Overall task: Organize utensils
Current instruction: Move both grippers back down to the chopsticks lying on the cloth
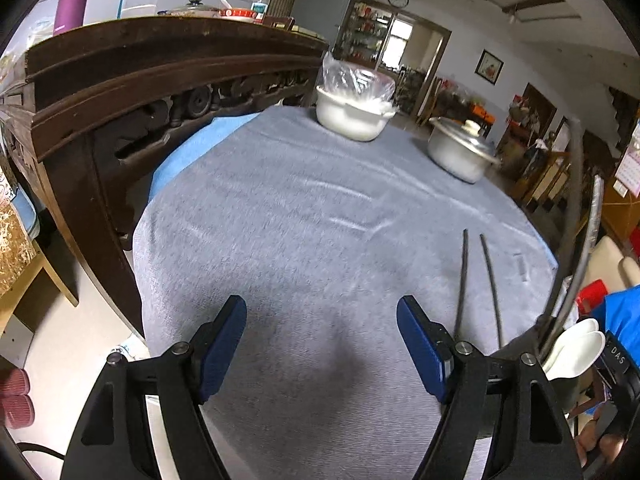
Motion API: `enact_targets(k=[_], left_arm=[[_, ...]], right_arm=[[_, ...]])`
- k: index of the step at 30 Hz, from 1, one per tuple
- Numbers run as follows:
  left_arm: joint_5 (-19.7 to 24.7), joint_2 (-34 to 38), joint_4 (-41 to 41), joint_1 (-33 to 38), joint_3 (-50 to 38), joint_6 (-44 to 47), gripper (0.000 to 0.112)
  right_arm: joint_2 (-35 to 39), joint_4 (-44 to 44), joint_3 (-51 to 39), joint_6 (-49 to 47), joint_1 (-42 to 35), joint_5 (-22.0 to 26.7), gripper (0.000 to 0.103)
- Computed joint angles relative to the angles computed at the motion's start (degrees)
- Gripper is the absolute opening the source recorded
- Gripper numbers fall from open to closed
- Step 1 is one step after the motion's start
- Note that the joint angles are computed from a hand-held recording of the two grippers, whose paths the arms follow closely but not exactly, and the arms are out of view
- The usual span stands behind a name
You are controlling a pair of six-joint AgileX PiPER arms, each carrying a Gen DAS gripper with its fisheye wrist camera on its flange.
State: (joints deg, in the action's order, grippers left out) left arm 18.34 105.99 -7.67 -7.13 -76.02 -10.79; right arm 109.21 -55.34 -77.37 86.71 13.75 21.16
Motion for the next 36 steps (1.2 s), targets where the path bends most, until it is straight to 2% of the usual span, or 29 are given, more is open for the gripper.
enact_targets(k=[13, 21, 29, 31, 33, 36], left_arm=[[4.8, 5.5, 7.3, 1.2, -6.6, -6.1, 0.078], [7.3, 8.4, 8.0, 1.6, -10.6, -5.7, 0.078], [9.3, 11.6, 8.2, 2.9, -15.5, -4.2, 0.078], [9.8, 12.5, 8.1, 3.3, -16.9, -4.0, 0.078], [11.4, 14.2, 6.8, 3.8, -19.6, -2.4, 0.078], [13.2, 16.2, 7.2, 3.7, -23.3, -1.6, 0.078]], right_arm=[[3.5, 8.6, -2.8, -9.3, -1.5, -1.7, 0.057], [5.3, 13.1, -5.4, -14.5, -2.2, -2.6, 0.057], [7.9, 18.8, -10.4, -22.1, -2.6, -0.5, 0.057], [9.2, 23.9, -13.4, -27.9, -3.3, 0.4, 0.057], [11.6, 33.1, -18.4, -37.8, -4.5, 1.9, 0.057], [17.9, 49.6, -31.0, -53.9, -6.8, 8.5, 0.056]])
